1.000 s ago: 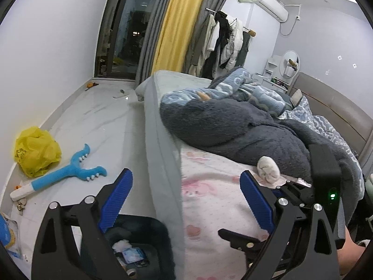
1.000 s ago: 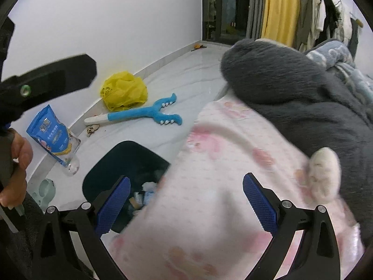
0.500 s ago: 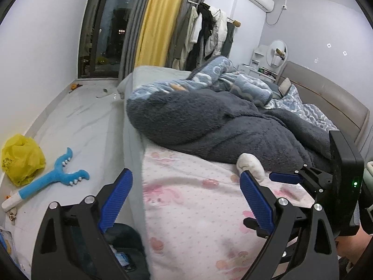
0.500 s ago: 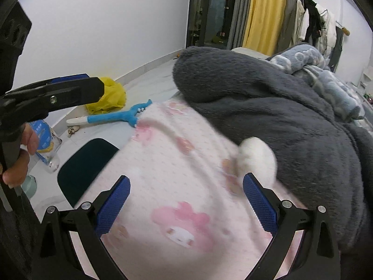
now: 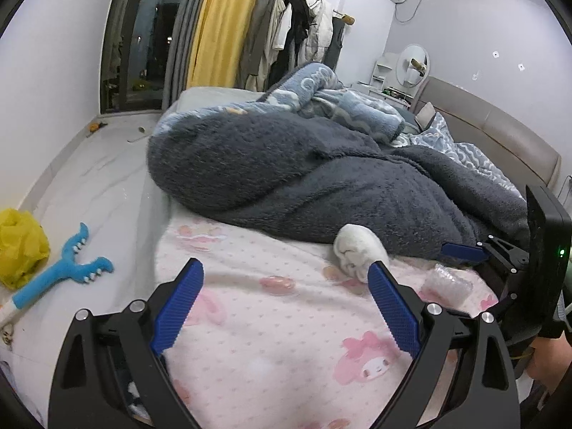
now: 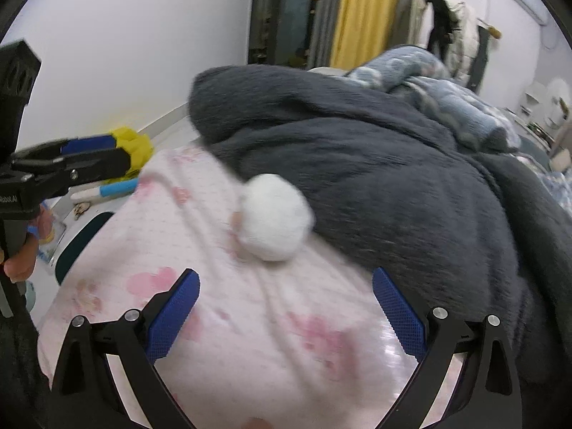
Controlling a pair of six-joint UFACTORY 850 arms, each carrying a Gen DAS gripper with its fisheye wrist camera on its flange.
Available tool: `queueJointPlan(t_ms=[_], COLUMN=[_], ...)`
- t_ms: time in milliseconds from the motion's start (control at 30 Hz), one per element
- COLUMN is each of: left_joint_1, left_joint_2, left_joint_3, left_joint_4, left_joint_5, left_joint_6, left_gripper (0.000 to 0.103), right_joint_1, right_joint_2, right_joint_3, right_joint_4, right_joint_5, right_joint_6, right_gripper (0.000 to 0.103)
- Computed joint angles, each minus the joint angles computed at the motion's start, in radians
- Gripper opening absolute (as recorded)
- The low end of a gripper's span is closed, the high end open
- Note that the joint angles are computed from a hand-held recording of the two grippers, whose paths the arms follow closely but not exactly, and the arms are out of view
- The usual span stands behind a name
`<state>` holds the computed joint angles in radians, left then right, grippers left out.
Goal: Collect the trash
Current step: 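Move both tools over the bed toward the clear plastic bag and white tissue, then close the right tool on the clear plastic bag while left closes on the white tissue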
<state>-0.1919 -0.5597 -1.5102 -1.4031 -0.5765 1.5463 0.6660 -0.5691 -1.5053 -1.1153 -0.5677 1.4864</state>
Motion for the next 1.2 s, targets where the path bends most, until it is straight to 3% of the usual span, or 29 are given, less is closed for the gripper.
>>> queueJointPlan(t_ms=[333, 467, 600, 767, 1133, 1200], left_joint_1=[-0.052, -0.073, -0.095, -0.115, -0.149, -0.155], left_joint_2=[-0.037, -0.055, -0.067, -0.072, -0.096, -0.102], left_joint_3=[-0.039, -0.058, -0.066, -0.068, -0.093, -0.101], left_joint_4=[0.015, 0.047, 0.07, 0.081, 0.11, 0.138], left_joint_5=[-0.017, -0.015, -0.012, 0.011, 0.058, 0.073], left_joint_6=[-0.065, -0.121, -0.161, -0.172, -0.259, -0.28], left_gripper=[0.096, 0.096, 0.096, 0.096, 0.095, 0.088], right_joint_1=[-0.041, -0.053, -0.063, -0.064, -0.073, -0.078], right_joint_2=[0.085, 0.101, 0.104, 0.113, 0.188, 0.202], right_joint_3=[0.153, 0.187, 0.199, 0.217, 0.303, 0.323], right_joint_4=[-0.062, -0.05, 0.013, 0.048, -0.056, -0.073], right_joint_5=[0.061, 0.095, 0.116, 0.13, 0.191, 0.207], right_joint_6=[0.127, 0.128, 0.069, 0.035, 0.211, 0.247], right_gripper=[0.096, 0.068, 0.06, 0.037, 0.035, 0.035])
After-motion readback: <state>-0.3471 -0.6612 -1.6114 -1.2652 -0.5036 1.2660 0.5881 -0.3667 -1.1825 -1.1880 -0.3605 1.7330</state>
